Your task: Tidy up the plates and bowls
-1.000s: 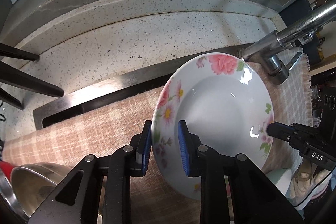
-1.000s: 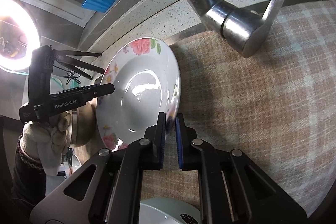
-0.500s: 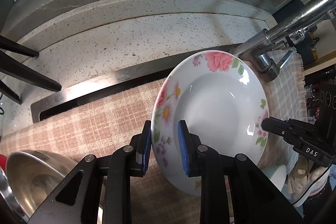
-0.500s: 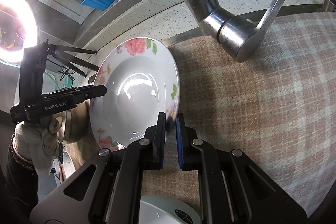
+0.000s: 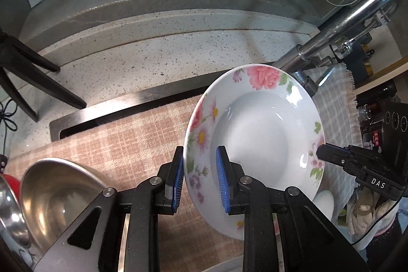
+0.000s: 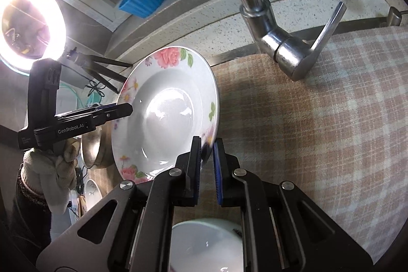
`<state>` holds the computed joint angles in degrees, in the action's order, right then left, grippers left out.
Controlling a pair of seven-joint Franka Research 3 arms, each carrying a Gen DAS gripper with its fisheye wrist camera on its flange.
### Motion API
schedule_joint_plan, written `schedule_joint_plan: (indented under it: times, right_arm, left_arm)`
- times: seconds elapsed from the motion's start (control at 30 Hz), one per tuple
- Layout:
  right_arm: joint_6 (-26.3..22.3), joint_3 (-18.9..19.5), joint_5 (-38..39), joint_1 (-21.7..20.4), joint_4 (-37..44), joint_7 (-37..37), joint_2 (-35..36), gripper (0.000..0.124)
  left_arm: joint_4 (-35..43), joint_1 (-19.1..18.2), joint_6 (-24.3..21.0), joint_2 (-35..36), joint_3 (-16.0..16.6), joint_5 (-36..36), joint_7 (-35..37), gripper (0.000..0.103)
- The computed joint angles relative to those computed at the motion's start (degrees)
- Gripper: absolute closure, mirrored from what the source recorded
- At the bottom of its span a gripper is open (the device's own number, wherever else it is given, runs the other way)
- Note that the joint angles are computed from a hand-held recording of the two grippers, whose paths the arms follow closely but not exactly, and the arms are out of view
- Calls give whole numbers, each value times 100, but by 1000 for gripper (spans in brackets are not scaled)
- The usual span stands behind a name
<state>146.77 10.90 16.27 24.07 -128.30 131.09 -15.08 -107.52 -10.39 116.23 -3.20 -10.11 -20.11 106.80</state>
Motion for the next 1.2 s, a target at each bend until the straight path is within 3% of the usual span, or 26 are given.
schedule_joint_plan:
  times: [0.6, 1.2]
  right_arm:
    - [-280, 502, -390, 261, 75, 733, -638, 114]
    - [-344, 913, -343, 819, -235, 1500, -957, 114]
  left_arm:
    - [-1321, -123, -77, -1699, 543, -580, 397, 81]
    - [-2630, -337, -330, -3237, 1052, -564, 377, 81]
